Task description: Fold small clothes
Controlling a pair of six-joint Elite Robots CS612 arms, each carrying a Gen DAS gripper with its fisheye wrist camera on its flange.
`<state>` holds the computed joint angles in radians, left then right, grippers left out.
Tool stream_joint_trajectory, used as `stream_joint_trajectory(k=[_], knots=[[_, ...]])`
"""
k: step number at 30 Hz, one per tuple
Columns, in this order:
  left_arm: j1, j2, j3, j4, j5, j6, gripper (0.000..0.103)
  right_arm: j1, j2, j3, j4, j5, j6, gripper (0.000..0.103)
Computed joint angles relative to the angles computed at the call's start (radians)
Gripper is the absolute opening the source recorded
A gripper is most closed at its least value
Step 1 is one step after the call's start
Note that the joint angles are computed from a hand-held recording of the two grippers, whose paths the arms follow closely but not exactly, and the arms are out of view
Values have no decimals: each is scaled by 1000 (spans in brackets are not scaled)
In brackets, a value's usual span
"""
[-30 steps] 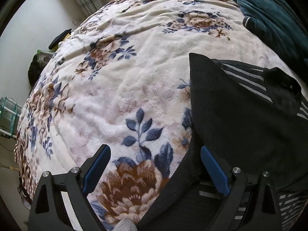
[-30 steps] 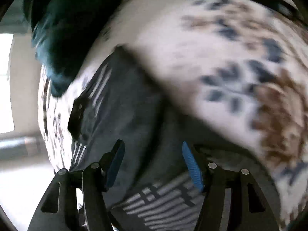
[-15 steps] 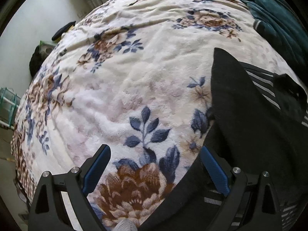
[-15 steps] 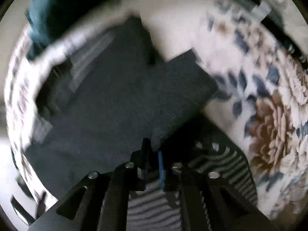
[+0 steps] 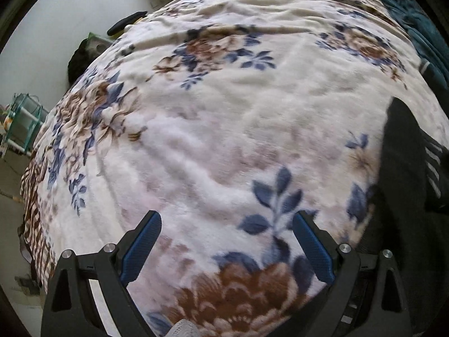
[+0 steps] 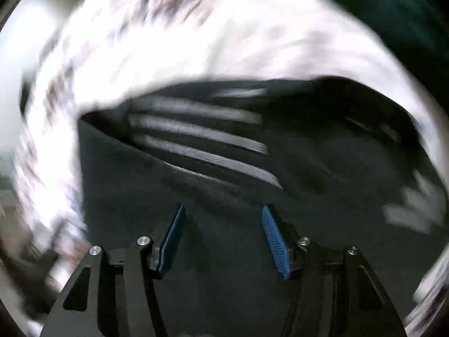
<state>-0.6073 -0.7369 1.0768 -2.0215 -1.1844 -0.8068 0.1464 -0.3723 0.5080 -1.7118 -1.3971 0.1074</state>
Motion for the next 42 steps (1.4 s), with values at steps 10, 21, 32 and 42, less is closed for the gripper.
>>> stream_joint_trajectory(k=[10,21,32,42], knots=[[7,21,-25,-18,-47,11,96,-4,-79,132,-179,-138,139,3],[0,109,-186,-53,-155,185,96,-117,-217,382,-266,95,270,49],[-24,346,-602,203,9,414,96,-101,-258,476,-141,-103,-34,6],[-17,329,-582,226,31,397,96,-152,-324,579,-273,-148,167,19]])
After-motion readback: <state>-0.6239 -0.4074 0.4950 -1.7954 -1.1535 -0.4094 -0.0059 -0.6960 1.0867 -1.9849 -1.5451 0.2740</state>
